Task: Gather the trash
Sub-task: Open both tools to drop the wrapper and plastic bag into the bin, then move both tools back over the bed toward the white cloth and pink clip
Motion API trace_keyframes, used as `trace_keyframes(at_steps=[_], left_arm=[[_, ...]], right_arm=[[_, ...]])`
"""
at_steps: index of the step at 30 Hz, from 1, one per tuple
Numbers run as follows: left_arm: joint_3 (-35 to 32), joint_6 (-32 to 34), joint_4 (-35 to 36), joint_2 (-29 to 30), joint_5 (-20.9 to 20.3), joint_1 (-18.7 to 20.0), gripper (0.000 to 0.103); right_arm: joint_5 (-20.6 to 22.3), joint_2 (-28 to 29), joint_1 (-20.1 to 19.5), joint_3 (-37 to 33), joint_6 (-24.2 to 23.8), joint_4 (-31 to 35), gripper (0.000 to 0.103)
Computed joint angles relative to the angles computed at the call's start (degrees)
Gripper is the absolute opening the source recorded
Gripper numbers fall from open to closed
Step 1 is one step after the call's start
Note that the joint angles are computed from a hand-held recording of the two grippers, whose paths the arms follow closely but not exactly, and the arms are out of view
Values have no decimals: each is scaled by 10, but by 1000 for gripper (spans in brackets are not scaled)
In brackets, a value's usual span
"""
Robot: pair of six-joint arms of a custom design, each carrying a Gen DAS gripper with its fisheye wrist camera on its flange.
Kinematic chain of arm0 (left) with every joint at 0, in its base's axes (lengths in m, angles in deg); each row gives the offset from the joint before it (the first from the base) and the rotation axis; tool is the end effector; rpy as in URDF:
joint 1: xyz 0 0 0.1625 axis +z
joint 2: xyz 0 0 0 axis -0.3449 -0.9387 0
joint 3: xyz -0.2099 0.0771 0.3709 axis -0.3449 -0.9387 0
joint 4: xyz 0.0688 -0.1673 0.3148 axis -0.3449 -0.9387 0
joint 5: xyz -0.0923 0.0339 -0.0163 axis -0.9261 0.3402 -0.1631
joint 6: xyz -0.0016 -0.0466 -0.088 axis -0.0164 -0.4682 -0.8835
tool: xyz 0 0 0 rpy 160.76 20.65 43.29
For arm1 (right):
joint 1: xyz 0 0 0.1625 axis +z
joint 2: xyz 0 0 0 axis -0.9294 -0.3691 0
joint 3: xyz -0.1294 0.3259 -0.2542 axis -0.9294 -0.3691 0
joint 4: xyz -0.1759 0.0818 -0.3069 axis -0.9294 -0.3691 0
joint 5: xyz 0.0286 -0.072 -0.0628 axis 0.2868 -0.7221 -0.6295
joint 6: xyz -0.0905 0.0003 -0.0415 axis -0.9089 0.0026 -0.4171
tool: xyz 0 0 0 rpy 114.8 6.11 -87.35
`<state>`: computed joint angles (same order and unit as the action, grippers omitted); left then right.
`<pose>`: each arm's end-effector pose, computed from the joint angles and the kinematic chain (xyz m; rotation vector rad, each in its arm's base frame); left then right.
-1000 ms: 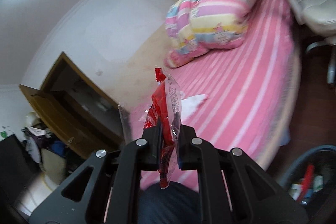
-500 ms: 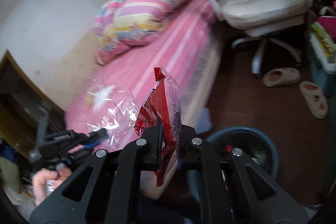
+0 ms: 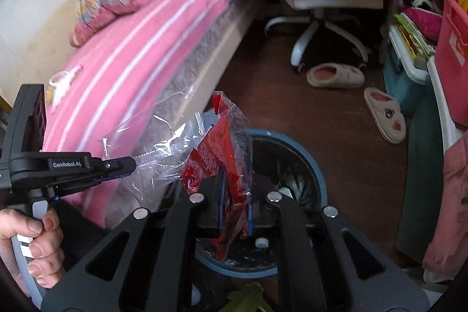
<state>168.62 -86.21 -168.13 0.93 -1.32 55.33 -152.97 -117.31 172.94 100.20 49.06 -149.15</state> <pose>-0.2978 -0.4245 0.1350 -0.1947 2.7284 -0.3994 0.1851 -0.3824 0.3039 0.2576 -2.5742 0.6425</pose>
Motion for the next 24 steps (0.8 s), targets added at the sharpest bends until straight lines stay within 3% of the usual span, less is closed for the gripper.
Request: trace_keyframes(at_steps=[9, 12, 13, 14, 15, 20, 22, 24], left_arm=[[-15, 58, 0, 50, -41, 40, 12], [-24, 62, 4, 58, -53, 48, 29], [-23, 59, 2, 59, -51, 47, 47], [-23, 54, 0, 60, -48, 45, 56], [-19, 48, -7, 55, -43, 44, 68], [-5, 21, -34, 39, -46, 43, 78], [3, 8, -46, 28, -46, 42, 79], [12, -6, -59, 15, -41, 37, 79]], right_arm=[[-43, 23, -5, 15, 1, -10, 13], [-51, 24, -6, 16, 9, -9, 15], [-56, 25, -4, 17, 11, -8, 20], [-59, 25, -2, 16, 14, -7, 32], [-65, 26, 2, 17, 12, -11, 37], [-71, 26, 15, 21, -5, -40, 77], [-80, 30, 28, 21, -22, -64, 85], [-125, 56, 61, 27, -65, -141, 88]])
